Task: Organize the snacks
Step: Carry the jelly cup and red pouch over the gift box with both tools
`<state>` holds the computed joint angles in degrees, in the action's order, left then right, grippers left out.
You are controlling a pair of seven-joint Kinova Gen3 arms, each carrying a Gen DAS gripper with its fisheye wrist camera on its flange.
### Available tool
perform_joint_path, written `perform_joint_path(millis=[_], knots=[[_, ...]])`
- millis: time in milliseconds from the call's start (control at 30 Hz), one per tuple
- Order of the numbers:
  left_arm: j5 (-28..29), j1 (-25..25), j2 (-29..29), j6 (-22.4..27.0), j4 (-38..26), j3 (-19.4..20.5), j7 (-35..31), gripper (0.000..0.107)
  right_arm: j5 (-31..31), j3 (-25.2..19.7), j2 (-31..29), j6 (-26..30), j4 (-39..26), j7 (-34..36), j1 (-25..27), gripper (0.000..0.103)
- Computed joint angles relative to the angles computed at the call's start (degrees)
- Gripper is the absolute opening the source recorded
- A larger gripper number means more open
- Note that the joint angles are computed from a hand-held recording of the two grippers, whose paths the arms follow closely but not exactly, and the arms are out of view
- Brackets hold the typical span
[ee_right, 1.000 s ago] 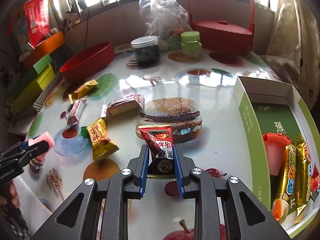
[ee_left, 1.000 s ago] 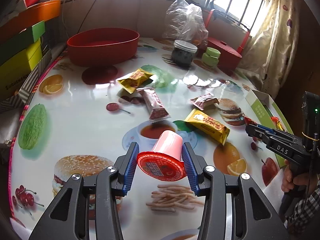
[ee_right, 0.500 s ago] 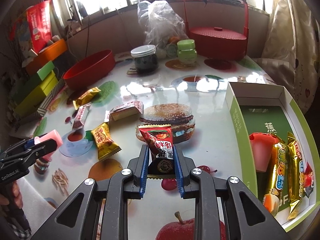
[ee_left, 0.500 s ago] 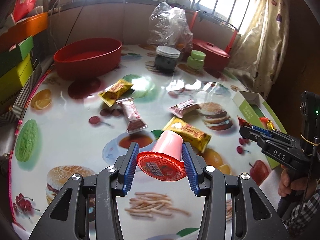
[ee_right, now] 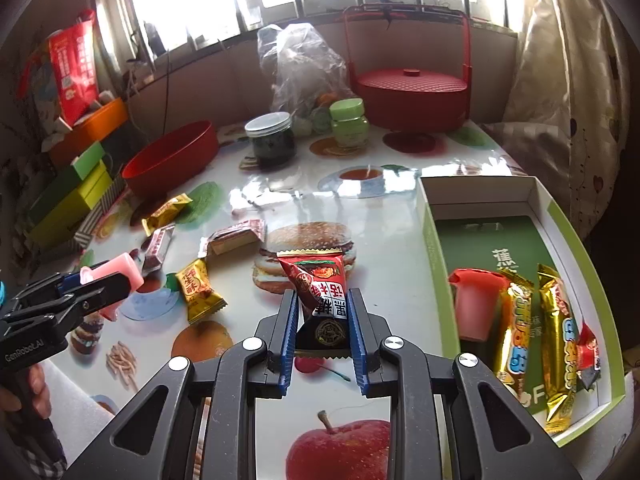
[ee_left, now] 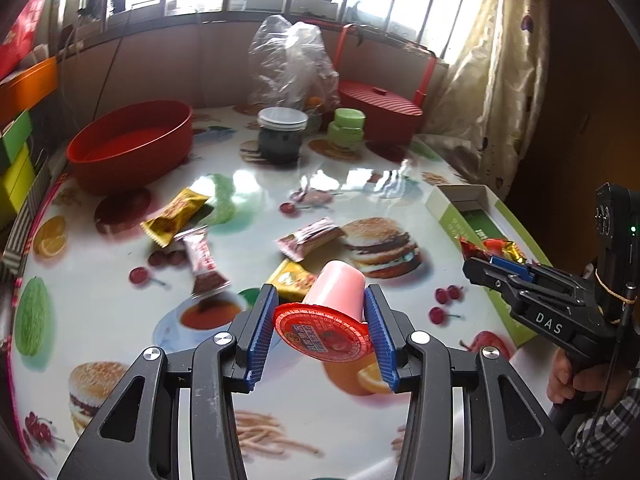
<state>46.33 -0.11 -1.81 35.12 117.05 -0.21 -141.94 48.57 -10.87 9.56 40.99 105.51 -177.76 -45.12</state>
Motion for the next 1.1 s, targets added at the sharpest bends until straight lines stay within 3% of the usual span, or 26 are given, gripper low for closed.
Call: perform_joint_path(millis=[633,1100], knots=[[1.5,3.7,1.9,-0.1,-3.1,3.4,0.1,0.046,3.1,-2.8,-5.1,3.0,4.7,-6.5,2.8,0.023],[0.7,6.5,6.7,1.2,-8.4,7.5,2.6,0.046,2.5,-5.1,-8.8,7.3,8.7,-9.5,6.1,0.023]])
